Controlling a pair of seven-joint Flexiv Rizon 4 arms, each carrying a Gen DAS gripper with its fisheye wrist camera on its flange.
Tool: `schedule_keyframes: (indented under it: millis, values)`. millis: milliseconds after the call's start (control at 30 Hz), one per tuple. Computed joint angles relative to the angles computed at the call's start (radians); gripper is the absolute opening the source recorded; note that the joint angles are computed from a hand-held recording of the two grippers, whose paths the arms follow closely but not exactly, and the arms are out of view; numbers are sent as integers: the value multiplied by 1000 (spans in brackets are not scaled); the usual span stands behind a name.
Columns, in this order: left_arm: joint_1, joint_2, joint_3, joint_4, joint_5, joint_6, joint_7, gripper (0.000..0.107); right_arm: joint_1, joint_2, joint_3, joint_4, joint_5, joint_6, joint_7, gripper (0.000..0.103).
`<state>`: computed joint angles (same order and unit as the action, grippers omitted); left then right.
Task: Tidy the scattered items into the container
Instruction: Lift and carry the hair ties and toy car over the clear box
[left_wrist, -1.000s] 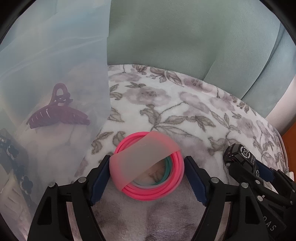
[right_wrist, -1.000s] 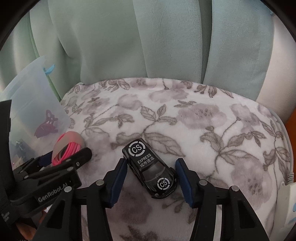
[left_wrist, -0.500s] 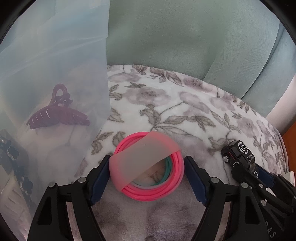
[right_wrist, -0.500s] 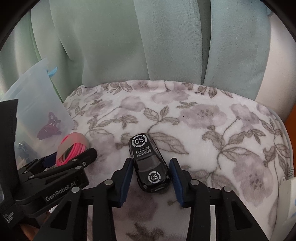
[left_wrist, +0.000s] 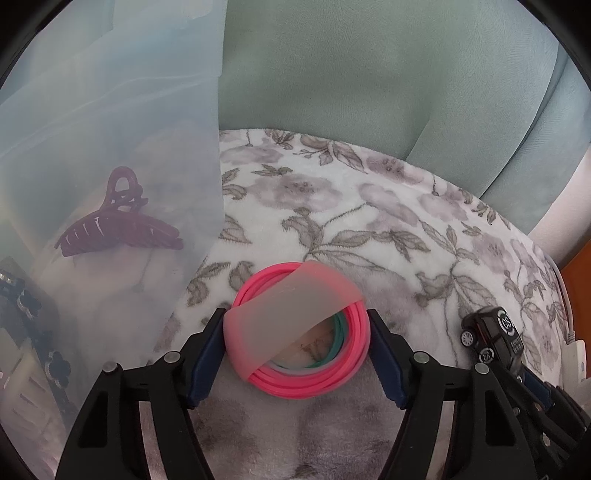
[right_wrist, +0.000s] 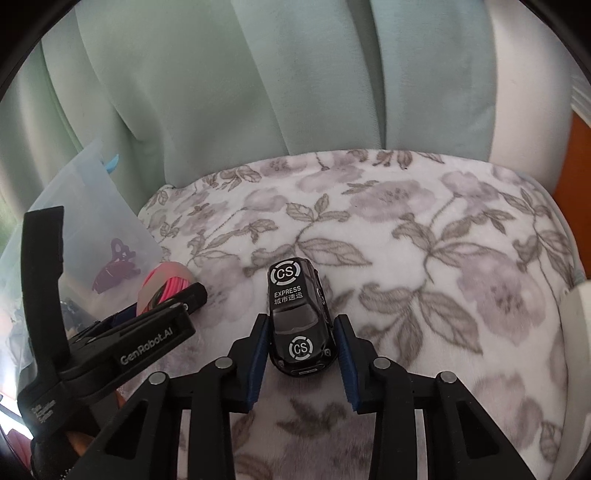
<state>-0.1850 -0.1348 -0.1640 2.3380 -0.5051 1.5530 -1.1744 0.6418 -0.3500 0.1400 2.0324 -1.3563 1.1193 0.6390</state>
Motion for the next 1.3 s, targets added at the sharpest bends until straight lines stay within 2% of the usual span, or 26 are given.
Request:
schedule_keyframes:
  millis: [267,467,733,967,1100,1300]
  values:
    - [-20,42,31,4,8,-81,-2,72,18,31,26,24,47,-40,47,38]
    - [-64,121,56,23,-82,-206,65,72,43,87,59,53,97,-106,102,38]
    - [-129,275,124,41,-143,-402,113,72,92,180,130,57,204,-280,113,38]
    - [-156,446,193,39,-179,-514,165,72,143,245,193,10,252,-450,122,38]
    - [-154,513,234,21,-204,-550,215,72,183,252,216,-47,224,-552,105,38]
    - [-121,592,291,-22,-254,-619,271,72,235,215,217,-152,169,-634,79,38]
